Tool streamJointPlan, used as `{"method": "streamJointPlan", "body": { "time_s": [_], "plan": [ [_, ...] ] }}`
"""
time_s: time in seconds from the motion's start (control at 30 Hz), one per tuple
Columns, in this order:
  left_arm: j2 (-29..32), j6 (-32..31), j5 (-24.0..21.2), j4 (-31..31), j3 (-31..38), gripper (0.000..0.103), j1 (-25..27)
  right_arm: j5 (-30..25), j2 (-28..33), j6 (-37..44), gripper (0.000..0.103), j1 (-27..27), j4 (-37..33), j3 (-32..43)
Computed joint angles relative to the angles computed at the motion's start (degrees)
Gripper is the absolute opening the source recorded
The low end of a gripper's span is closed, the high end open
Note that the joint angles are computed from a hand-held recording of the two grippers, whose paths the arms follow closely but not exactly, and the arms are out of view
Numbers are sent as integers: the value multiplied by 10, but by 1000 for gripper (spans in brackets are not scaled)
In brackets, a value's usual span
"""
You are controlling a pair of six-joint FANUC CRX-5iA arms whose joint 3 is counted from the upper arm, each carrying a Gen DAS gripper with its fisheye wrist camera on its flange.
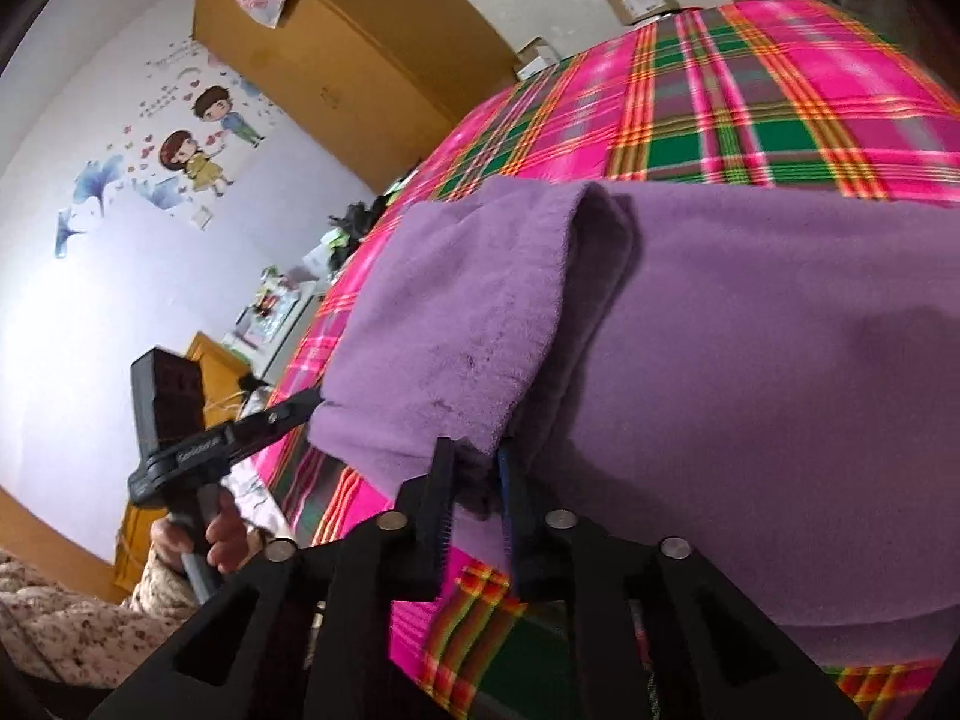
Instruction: Fold clothes
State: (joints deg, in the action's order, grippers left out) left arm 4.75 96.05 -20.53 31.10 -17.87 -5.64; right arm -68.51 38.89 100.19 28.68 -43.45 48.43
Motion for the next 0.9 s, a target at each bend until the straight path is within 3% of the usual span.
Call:
{"method": "streamJointPlan", "body": {
  "time_s": [0.23, 0.37, 0.4, 0.67, 0.9],
  "plan": [
    [-9, -32, 2, 47, -23, 17, 0, 45, -21, 15, 21, 17, 41, -19],
    [-11, -100, 12, 138, -49, 18, -4, 86, -35, 25, 40, 26, 54, -37],
    [-12, -125, 18, 172, -58, 18, -7, 90, -34, 27, 40, 28, 55, -36],
    [-19, -201, 24, 263, -84, 18, -17, 72, -4, 29, 40, 45, 62, 8],
    [-13, -165, 1, 254, -76, 22, -4, 65, 17, 30, 40, 62, 85, 30]
  ]
}}
